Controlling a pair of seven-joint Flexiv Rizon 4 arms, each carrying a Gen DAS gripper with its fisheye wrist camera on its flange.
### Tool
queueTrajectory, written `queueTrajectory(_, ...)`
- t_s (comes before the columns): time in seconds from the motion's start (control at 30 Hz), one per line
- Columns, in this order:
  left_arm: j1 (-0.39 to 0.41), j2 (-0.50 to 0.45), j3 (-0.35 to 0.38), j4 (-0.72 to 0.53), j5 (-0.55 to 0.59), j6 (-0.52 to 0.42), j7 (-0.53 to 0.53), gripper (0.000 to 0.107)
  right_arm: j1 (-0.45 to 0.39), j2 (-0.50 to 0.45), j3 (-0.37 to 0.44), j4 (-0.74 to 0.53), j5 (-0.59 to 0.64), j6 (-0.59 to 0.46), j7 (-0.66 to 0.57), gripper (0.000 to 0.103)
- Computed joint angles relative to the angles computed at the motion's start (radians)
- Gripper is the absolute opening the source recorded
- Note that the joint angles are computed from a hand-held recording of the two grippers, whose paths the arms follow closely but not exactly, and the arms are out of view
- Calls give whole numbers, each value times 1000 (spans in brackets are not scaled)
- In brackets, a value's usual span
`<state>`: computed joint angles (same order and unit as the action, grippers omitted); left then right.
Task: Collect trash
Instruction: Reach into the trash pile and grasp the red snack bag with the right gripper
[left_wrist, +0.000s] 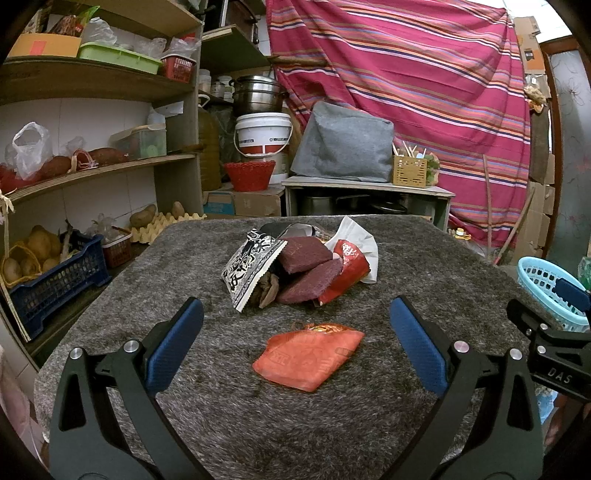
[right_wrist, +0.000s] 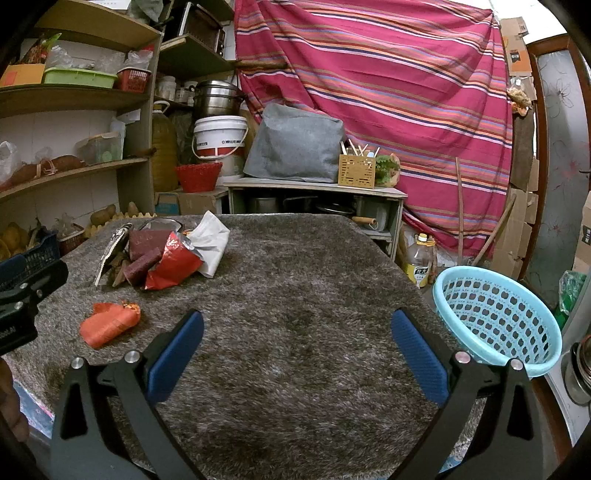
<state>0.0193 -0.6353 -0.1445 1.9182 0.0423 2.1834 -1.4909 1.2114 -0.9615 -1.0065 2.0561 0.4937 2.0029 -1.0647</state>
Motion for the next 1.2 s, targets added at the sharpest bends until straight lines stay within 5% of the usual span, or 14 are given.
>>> queueTrajectory(0.8,13,-3,2,-48,-21,-50,0,98,-57,18,17,-38,-27,-30,13,99)
queueTrajectory(1.2,26,-91,-27,-309,-77,-260,128,98,-213,25,23,-265,-194,-162,69,99)
